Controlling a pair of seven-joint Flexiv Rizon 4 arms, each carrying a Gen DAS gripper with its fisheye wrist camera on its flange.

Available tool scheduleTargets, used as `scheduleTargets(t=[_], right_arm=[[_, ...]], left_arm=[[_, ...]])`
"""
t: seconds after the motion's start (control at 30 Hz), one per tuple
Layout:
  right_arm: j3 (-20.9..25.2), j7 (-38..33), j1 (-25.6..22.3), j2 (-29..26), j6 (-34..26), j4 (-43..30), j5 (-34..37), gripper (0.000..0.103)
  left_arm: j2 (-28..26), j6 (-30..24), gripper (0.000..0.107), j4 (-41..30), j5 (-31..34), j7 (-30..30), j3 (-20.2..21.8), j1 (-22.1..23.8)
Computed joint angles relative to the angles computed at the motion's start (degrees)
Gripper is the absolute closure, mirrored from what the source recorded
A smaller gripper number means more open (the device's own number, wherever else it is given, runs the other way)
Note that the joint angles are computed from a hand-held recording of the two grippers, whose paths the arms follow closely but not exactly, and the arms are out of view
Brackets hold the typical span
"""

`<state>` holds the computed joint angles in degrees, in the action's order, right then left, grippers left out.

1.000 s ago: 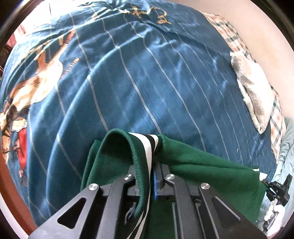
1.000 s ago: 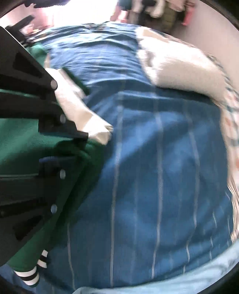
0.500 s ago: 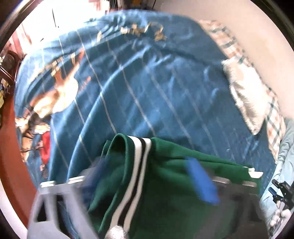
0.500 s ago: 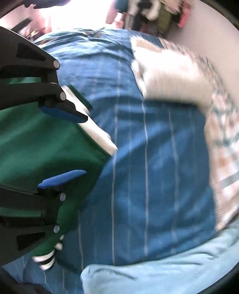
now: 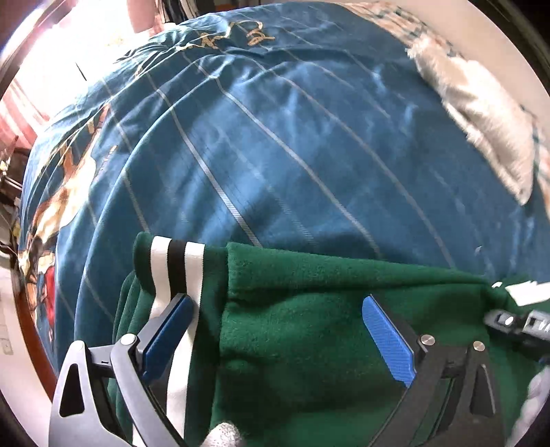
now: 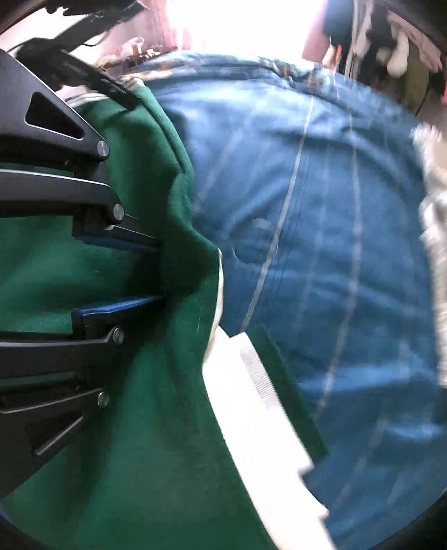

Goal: Fold large clothes

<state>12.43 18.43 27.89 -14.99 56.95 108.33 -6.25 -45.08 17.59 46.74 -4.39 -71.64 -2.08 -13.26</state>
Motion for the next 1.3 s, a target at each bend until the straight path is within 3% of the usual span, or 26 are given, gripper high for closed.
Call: scheduleTargets(t=[0.1,0.17,0.27,0.3,0.33,0.37,0.4,0.43,0.5,0.57,0.67,0.73,0.83,0.87,0.93,1.0,1.03,1.07,1.17,1.3], right_arm=[[-0.67,3.89,0.74,4.56,4.74,4.21,-1.55,0.076],[0.22,8.41,1.15,9.05,3.09,6.97,-5.05,0.069],[3.32,10.75,1.80,13.42,-8.23,6.35,-5.90,0.067],[4.26,10.44,2.72,14.05,-14.65,5.03,-3.81,0.067],[4.95,9.30,3.33,14.19,-17.33,5.55,-0.12,0.067],[4.95,8.06,3.97,14.17,-16.28,7.09,4.34,0.067],[5.35,10.36,4.03,14.81,-11.50,10.09,5.55,0.067],[7.03,15.52,2.56,15.82,-3.43,14.76,3.68,0.067],[7.08,25.22,2.01,19.07,5.76,20.79,0.48,0.066],[7.92,31.76,0.95,21.34,7.83,23.16,-4.57,0.063],[9.58,35.38,1.76,23.84,2.45,21.88,-6.52,0.054],[10.46,36.10,2.93,23.75,1.53,21.32,-6.13,0.054],[11.10,38.92,3.95,20.96,4.01,20.93,-8.68,0.054],[11.33,40.38,4.62,20.37,4.38,20.87,-9.86,0.054],[10.68,41.22,5.34,17.90,5.23,19.70,-11.87,0.054],[10.29,41.30,6.49,17.58,5.04,19.08,-12.37,0.054],[9.99,41.60,6.74,17.10,5.35,18.69,-13.20,0.054],[9.68,41.28,6.93,16.87,5.74,18.57,-13.40,0.054],[9.29,39.78,7.70,16.34,4.69,16.96,-13.51,0.054],[9.02,33.36,8.34,16.85,-0.40,13.97,-10.38,0.054]], left_arm=[[1.12,-0.90,0.006,0.53,-1.17,0.88,-0.57,0.99],[3.75,-3.28,0.006,2.51,-4.52,-0.29,-1.38,3.27],[10.88,-2.99,0.006,10.56,-5.91,0.03,-0.72,5.59],[13.07,-2.70,0.006,13.23,-5.61,0.18,-0.26,5.96],[15.31,-2.55,0.006,15.99,-4.83,0.28,0.49,6.36],[17.10,-2.70,0.006,18.20,-3.67,-0.08,1.33,6.63],[18.04,-3.86,0.006,19.30,-3.12,-0.53,1.72,7.05],[19.14,-5.71,0.006,20.35,-2.52,-1.62,2.34,7.58],[22.56,-6.18,0.006,24.88,-3.90,-3.99,3.17,9.49],[26.06,-6.15,0.006,30.12,-7.30,-5.84,3.43,11.59],[29.08,-7.53,0.006,37.04,-13.21,-8.35,3.36,13.99],[29.01,-8.12,0.006,40.20,-18.13,-11.45,2.87,14.94],[28.23,-0.74,0.007,44.65,-23.89,-13.48,1.62,14.46],[27.68,2.21,0.018,45.04,-24.36,-13.67,1.22,14.01],[25.83,7.12,0.028,43.78,-22.58,-17.71,1.11,12.73],[24.80,9.87,0.048,43.18,-23.35,-22.57,0.89,12.51],[24.27,10.69,0.066,42.36,-23.68,-22.60,0.32,12.60],[23.81,10.81,0.070,41.26,-23.82,-21.47,-0.35,12.79],[21.64,12.06,0.073,35.87,-23.62,-17.08,-2.31,12.71],[14.74,10.71,0.073,26.25,-22.45,-15.91,-3.46,12.29]])
